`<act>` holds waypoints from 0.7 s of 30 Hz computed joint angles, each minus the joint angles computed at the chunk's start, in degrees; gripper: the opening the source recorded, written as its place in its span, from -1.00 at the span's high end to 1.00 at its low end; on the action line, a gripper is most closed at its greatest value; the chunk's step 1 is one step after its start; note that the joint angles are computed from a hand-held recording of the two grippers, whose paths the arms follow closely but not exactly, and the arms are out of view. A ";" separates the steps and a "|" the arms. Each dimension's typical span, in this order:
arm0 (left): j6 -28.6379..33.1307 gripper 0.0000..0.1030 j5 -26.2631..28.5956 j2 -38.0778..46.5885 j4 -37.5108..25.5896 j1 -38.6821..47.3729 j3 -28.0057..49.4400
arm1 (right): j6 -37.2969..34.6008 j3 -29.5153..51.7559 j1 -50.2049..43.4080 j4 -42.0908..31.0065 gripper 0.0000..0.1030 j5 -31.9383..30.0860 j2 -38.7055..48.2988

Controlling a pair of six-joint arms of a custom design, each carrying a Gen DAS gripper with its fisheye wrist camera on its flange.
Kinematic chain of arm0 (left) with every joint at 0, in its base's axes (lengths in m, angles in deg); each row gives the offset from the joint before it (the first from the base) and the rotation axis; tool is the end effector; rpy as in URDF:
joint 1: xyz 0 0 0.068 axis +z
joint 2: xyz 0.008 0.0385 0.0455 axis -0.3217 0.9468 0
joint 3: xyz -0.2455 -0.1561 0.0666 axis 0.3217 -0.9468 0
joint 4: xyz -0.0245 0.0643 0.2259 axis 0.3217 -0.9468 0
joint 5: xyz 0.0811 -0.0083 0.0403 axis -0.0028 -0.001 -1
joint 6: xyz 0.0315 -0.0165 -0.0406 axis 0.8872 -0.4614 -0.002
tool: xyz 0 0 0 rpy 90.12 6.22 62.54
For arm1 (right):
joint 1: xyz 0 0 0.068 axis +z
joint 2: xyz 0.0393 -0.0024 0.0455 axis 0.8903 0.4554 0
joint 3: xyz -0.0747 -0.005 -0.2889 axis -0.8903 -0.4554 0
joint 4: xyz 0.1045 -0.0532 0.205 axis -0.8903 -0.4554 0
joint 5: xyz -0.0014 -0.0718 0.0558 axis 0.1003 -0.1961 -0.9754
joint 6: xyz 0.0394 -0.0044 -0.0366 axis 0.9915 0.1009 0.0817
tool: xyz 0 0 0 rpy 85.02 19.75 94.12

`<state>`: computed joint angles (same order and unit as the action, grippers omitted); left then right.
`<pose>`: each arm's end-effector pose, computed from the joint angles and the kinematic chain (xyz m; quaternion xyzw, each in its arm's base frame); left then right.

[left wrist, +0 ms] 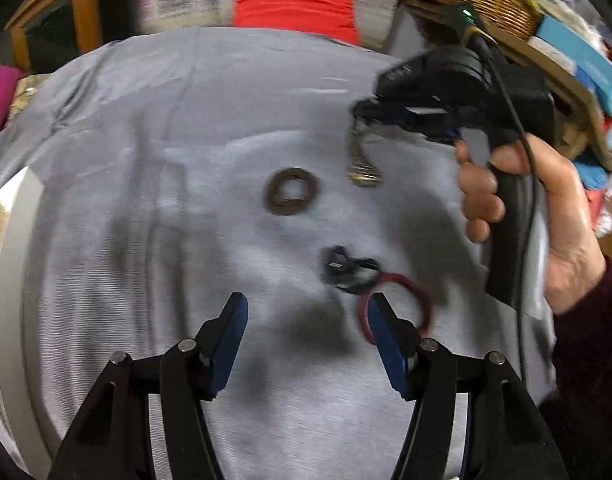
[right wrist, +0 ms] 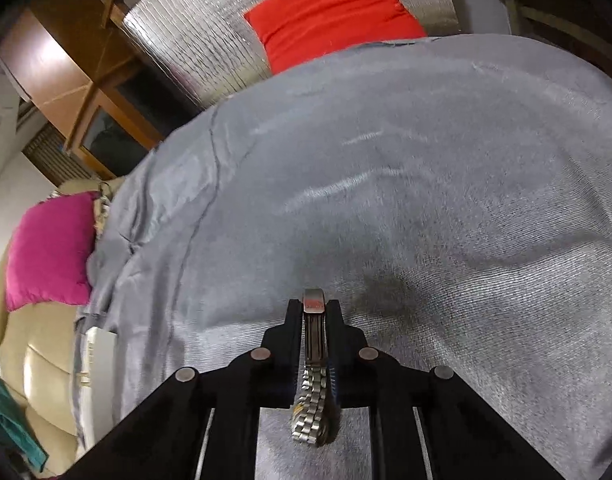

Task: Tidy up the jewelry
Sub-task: 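Grasp the red hair tie with the left tool while the right tool grasps the metal watch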

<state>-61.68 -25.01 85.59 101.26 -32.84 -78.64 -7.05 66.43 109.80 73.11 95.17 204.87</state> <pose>0.1684 -0.0557 0.0881 0.3384 0.8951 -0.1625 0.2404 0.2152 0.2061 0.0627 0.2959 0.8755 0.1653 0.3443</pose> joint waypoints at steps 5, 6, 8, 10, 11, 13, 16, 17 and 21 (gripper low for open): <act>-0.68 -0.20 0.37 1.46 1.51 -4.10 -1.20 | 0.55 -2.55 1.07 1.67 0.75 0.71 -1.46; -1.23 -0.08 0.45 2.19 1.79 -4.89 -1.07 | 0.62 -2.73 1.16 1.78 0.75 0.81 -1.46; -2.26 0.09 0.48 3.68 2.15 -6.60 -0.61 | 0.89 -3.70 1.36 2.86 0.75 1.00 -1.63; -3.10 0.11 0.11 5.13 3.36 -8.32 -0.51 | 1.15 -4.82 1.48 4.30 0.75 1.16 -1.97; -2.28 0.11 0.19 5.58 3.21 -7.76 -0.15 | 1.23 -5.15 1.50 4.78 0.75 1.21 -2.05; -2.55 0.12 -0.57 6.53 4.59 -8.63 -0.19 | 1.12 -5.80 1.39 5.60 0.75 1.13 -2.26; -1.79 0.44 0.38 7.51 5.57 -8.01 -0.16 | 1.25 -6.03 1.14 6.13 0.75 0.73 -1.90; -1.47 0.61 0.48 8.18 5.75 -7.85 0.14 | 1.32 -6.10 1.02 6.44 0.75 0.50 -1.72; 0.42 0.89 1.73 8.55 5.49 -7.61 0.01 | 1.27 -5.78 0.84 6.54 0.75 0.11 -1.35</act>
<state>-61.26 -23.28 94.15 106.76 -40.46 -78.63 -5.79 60.66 110.64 79.65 95.28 203.52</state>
